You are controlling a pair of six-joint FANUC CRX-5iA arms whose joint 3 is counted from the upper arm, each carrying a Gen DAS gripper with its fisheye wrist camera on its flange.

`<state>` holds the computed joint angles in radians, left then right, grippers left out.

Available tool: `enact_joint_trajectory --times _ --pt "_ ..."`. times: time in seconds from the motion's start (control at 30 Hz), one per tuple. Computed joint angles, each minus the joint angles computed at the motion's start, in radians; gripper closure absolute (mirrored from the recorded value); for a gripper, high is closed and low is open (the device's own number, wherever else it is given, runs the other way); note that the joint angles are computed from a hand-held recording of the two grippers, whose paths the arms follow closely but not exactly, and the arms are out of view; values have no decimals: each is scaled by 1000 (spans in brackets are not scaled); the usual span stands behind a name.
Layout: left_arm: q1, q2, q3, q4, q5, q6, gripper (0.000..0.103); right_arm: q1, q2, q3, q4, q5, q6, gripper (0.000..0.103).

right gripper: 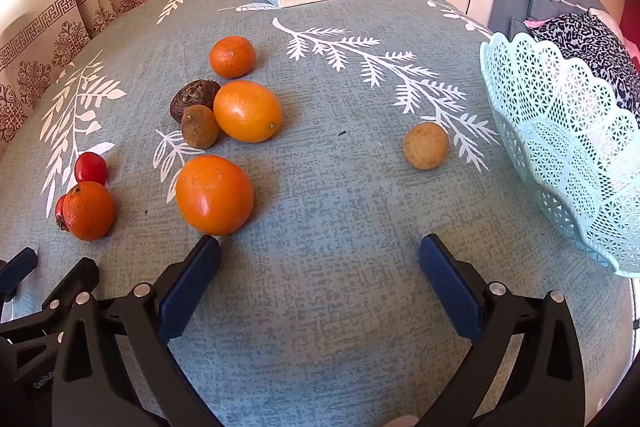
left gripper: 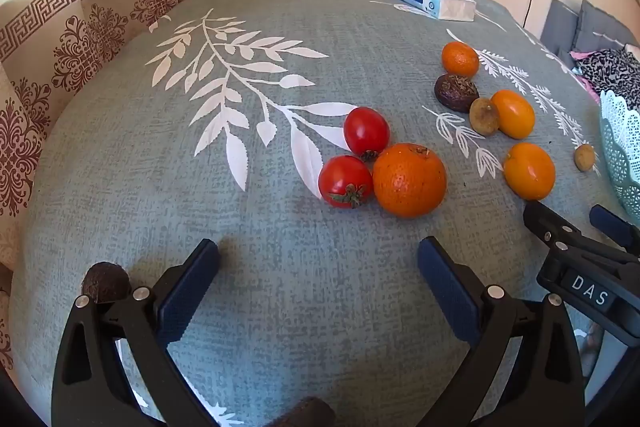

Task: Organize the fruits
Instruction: 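Move the left gripper toward the dark brown passion fruit while the right gripper approaches the large orange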

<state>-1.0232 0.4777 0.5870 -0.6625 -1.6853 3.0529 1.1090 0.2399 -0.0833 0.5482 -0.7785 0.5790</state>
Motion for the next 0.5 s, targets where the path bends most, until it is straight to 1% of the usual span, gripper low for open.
enact_joint_trajectory --times 0.2,0.27,0.37,0.43,0.5 --pt "1 0 0 1 0 -1 5 3 0 -7 7 9 -12 2" --pt "0 1 1 1 -1 -1 5 -1 -6 -12 -9 23 -2 2" --pt "1 1 2 2 -4 -1 5 -10 -15 -9 -50 37 58 2" --pt "4 -9 -7 5 -1 -1 5 -21 -28 -6 -107 51 134 2" --pt "5 -12 -8 9 -2 -4 5 -31 -23 17 -154 44 186 2"
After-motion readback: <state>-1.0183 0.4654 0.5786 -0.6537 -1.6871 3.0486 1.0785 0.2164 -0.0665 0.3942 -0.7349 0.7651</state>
